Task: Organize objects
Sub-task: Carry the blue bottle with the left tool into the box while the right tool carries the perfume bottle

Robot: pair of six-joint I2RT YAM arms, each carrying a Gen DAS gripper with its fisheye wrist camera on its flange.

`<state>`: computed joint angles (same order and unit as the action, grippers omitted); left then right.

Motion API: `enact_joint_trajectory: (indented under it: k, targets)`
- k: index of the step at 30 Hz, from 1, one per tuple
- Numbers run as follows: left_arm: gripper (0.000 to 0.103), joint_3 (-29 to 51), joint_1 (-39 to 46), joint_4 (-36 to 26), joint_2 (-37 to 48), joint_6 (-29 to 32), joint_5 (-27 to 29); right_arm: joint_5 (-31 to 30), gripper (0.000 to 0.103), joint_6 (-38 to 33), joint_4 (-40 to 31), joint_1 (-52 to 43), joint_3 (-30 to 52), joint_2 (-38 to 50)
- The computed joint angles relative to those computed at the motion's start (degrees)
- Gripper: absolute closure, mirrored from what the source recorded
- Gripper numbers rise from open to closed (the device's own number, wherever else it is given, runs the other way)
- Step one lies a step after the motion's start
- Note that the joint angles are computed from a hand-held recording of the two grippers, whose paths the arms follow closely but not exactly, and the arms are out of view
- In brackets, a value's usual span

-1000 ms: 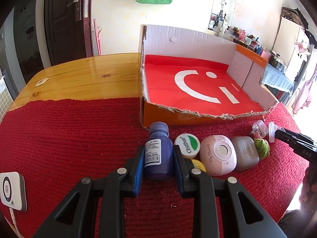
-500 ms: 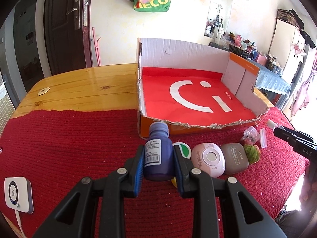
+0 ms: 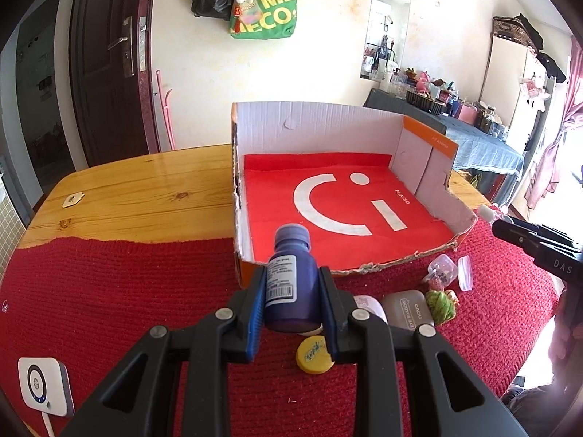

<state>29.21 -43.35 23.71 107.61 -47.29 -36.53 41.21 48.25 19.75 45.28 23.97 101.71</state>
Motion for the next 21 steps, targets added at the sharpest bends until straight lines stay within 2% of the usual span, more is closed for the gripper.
enact_joint_trajectory:
  k: [6,10,13,17,21]
  targets:
    - [0.075,5.1,5.3,-1.4,1.4,8.1,6.1,-2.9,0.066,-8.0,-1.1,-4.6,5.4,1.1]
    - [0.075,9.6,9.3,-4.2,3.8,12.3,12.0,-8.1,0.066,-14.1,-4.0,-9.6,11.1,4.2]
    - [0.075,12.5,12.1,-6.7,5.6,14.9,16.4,-12.5,0.066,-17.7,-7.4,-13.3,15.3,6.7]
    - [0.075,16.1,14.0,-10.2,7.9,18.0,18.6,-18.8,0.066,-20.7,-12.1,-17.5,19.7,9.2]
    - [0.075,18.8,16.0,-13.2,9.6,20.6,21.9,-22.1,0.066,-23.3,-18.3,-19.6,24.8,12.1]
